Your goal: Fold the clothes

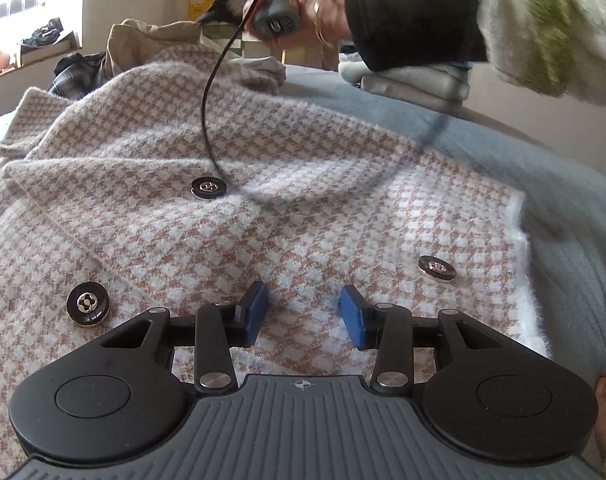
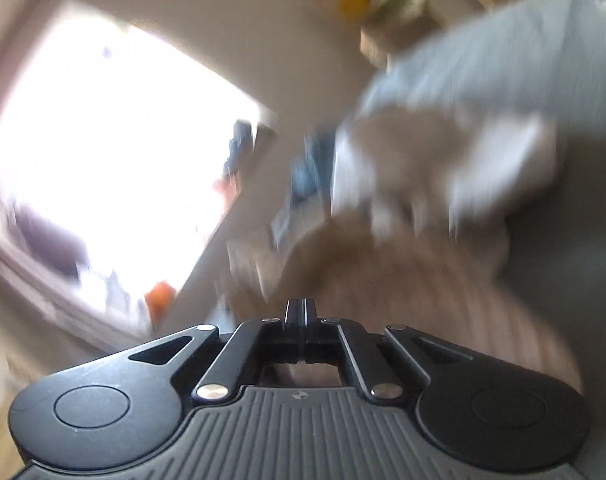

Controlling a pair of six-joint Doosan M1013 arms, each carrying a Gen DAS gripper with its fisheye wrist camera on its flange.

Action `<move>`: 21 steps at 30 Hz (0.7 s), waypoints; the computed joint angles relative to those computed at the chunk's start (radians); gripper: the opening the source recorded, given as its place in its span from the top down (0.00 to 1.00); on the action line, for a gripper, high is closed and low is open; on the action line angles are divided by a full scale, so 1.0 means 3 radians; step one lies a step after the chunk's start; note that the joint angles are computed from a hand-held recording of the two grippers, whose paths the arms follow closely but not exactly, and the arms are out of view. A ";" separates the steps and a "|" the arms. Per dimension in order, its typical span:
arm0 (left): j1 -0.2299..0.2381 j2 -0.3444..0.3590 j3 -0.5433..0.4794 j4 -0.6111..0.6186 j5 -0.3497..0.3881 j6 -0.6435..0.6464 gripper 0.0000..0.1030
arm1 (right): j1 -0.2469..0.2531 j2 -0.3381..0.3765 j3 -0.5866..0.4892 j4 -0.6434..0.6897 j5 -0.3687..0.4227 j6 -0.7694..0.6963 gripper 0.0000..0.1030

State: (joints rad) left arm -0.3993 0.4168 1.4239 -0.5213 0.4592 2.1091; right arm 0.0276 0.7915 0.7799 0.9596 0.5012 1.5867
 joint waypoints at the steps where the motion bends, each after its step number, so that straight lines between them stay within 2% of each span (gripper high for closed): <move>1: 0.0001 0.0001 -0.0002 -0.0002 0.0004 0.0005 0.61 | -0.0017 0.0032 -0.0059 0.0020 -0.0024 0.0080 1.00; 2: 0.0003 0.0004 -0.0008 -0.0004 0.0013 0.0005 0.61 | -0.0036 0.0074 -0.0148 -0.0068 0.0029 0.0284 1.00; 6: 0.0004 0.0007 -0.0014 -0.0007 0.0020 0.0017 0.61 | -0.0130 0.0201 -0.0407 -0.0202 0.0662 0.0890 0.97; 8: 0.0004 0.0006 -0.0007 -0.0028 0.0009 0.0054 0.61 | -0.0161 0.0213 -0.0423 -0.0272 0.1004 0.1017 0.87; 9: 0.0005 0.0006 -0.0002 -0.0047 0.0000 0.0082 0.61 | -0.0172 0.0213 -0.0418 -0.0328 0.1175 0.1075 0.66; 10: 0.0005 0.0006 0.0003 -0.0071 -0.0010 0.0109 0.61 | -0.0177 0.0204 -0.0388 -0.0409 0.1307 0.1173 0.50; 14: 0.0004 0.0002 0.0024 -0.0123 -0.0051 0.0171 0.61 | -0.0215 0.0047 -0.0014 -0.0558 0.1309 0.1300 0.50; 18: 0.0003 0.0006 0.0021 -0.0128 -0.0057 0.0171 0.60 | -0.0233 -0.0094 0.0219 -0.0932 0.1257 0.1862 0.44; 21: 0.0001 0.0006 0.0021 -0.0119 -0.0063 0.0160 0.60 | -0.0224 -0.0070 0.0204 -0.0920 0.1326 0.1807 0.35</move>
State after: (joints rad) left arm -0.3991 0.4187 1.4303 -0.5570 0.4403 2.1572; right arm -0.0396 0.7703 0.8411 0.6836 0.8989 2.1289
